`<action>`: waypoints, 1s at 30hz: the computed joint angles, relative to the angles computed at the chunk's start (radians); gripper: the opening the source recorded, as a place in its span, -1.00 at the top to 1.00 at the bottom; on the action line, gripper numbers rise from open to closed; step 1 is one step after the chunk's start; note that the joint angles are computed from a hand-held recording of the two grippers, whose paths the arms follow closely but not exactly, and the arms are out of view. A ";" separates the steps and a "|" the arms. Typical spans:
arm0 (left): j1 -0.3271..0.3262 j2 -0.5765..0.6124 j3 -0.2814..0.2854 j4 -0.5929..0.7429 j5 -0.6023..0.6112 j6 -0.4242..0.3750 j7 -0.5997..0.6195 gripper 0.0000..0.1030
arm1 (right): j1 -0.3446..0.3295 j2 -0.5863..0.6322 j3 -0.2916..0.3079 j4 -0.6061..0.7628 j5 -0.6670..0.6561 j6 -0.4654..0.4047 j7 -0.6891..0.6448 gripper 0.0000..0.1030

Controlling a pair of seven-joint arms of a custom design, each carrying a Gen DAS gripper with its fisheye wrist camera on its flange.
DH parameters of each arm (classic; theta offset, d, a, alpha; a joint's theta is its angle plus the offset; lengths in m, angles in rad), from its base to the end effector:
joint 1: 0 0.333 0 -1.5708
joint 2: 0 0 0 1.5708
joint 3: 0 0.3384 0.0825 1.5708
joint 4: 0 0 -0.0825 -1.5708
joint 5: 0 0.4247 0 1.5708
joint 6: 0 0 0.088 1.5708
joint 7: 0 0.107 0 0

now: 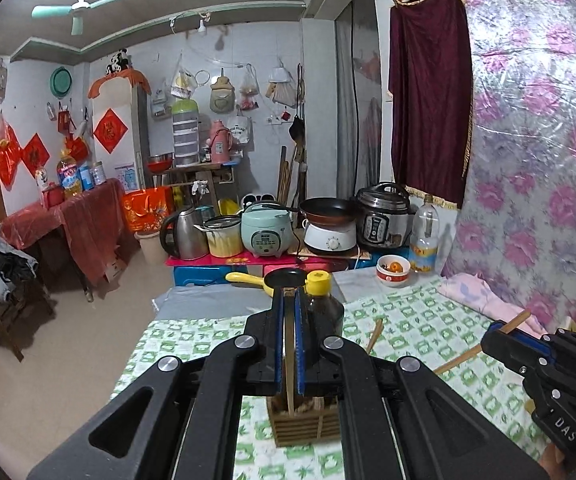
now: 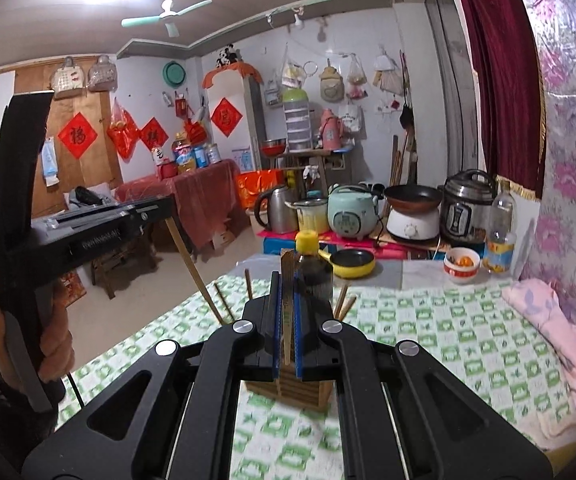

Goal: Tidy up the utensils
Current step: 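Raise both held chopsticks above the holder and lower them into it, then open both tools above the holder, releasing the chopsticks inside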

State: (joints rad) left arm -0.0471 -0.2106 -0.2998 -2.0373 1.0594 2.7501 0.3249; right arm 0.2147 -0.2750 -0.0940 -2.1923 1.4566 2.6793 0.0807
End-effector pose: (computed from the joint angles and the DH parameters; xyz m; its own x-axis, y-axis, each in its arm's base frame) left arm 0.5265 -0.2437 0.6311 0.0582 -0.9983 -0.0066 -0.4007 -0.0173 -0.9161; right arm 0.5438 0.0307 0.5704 0.5325 -0.8323 -0.1540 -0.3688 -0.0645 -0.9273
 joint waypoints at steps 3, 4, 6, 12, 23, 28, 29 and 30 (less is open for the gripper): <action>0.017 0.053 0.003 0.032 0.056 0.024 -0.069 0.89 | 0.006 0.052 0.010 0.042 0.029 0.013 -0.008 0.88; 0.017 0.064 0.009 0.035 0.082 0.028 -0.097 0.89 | 0.006 0.076 0.017 0.058 0.034 0.019 -0.007 0.88; 0.013 0.094 0.019 0.047 0.134 0.027 -0.156 0.89 | 0.005 0.122 0.034 0.086 0.040 0.044 -0.003 0.88; -0.008 0.142 0.079 0.058 0.216 0.084 -0.276 0.89 | -0.018 0.234 0.072 0.143 -0.031 0.064 0.106 0.88; -0.032 0.181 0.127 0.036 0.131 0.127 -0.259 -0.58 | -0.058 0.289 0.107 0.167 -0.103 0.063 0.162 0.38; -0.024 0.154 0.123 0.016 0.109 0.122 -0.249 -0.82 | -0.062 0.269 0.104 0.155 -0.046 0.070 0.122 0.03; -0.023 0.147 0.119 0.014 0.117 0.106 -0.258 -0.84 | -0.061 0.260 0.103 0.149 -0.028 0.072 0.104 -0.03; -0.023 0.141 0.114 0.012 0.121 0.090 -0.263 -0.86 | -0.059 0.251 0.102 0.143 -0.010 0.076 0.086 -0.08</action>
